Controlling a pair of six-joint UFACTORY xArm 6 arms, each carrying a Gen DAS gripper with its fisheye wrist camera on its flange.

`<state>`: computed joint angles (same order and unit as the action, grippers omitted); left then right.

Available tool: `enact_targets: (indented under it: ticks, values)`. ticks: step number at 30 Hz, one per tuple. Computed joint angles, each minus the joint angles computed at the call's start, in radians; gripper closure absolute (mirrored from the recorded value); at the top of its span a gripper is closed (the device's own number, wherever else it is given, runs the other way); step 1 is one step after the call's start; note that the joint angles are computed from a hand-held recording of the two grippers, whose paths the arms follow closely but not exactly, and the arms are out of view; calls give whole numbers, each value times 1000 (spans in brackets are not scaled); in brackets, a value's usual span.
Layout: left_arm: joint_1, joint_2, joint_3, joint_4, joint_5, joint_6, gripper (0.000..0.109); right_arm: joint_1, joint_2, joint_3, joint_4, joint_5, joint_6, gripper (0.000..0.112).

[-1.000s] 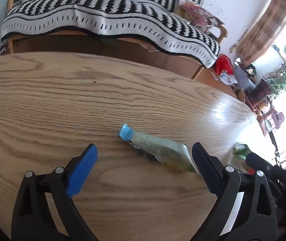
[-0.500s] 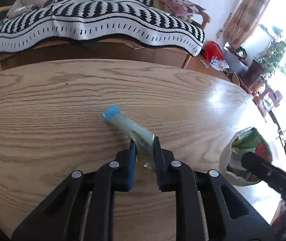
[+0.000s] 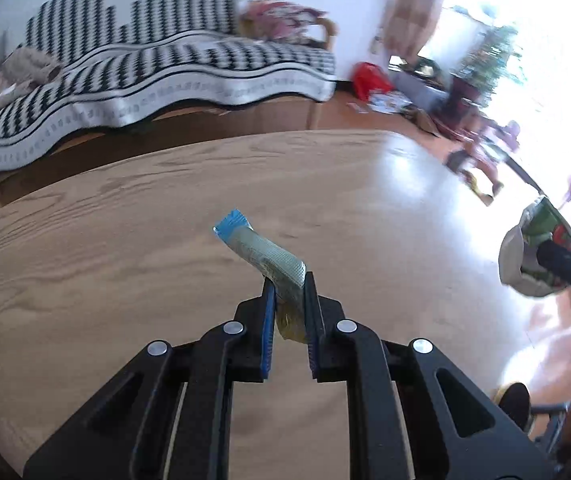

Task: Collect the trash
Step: 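Carry both items over the black bin and open both tools to drop them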

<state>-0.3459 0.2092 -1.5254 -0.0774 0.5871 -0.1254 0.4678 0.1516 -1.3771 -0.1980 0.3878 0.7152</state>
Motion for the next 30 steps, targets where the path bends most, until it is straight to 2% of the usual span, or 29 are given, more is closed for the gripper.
enact_targets:
  ticks: [4,8,11,16,19,23,24,27,30]
  values:
    - [-111,-107,98,32,-24,-22,96,-59,-331,297,-175,59,134,67]
    - [-245,-155,119,86,-41,-68,96,-111,-652,539,-237,174,165,67]
    - [-349,-137,78,79,-33,-70,96,-155,-873,685,-251,275,157,67]
    - [-525,-20,-61,59,-9,-73,96,-247,-1277,896,-235,515,100,67]
    - [-622,86,-171,43,14,-63,96,-367,-1526,1012,-157,644,10,67]
    - [-726,237,-324,-9,48,-21,96,-533,-1757,1121,-60,762,-114,67]
    - [-752,288,-374,-22,61,-10,96,-598,-1817,1152,-20,792,-166,67]
    - [-792,379,-453,-23,88,1,96,-770,-1916,1217,105,831,-309,66]
    - [-805,414,-440,-56,68,48,96,-919,-2008,1280,202,892,-434,66]
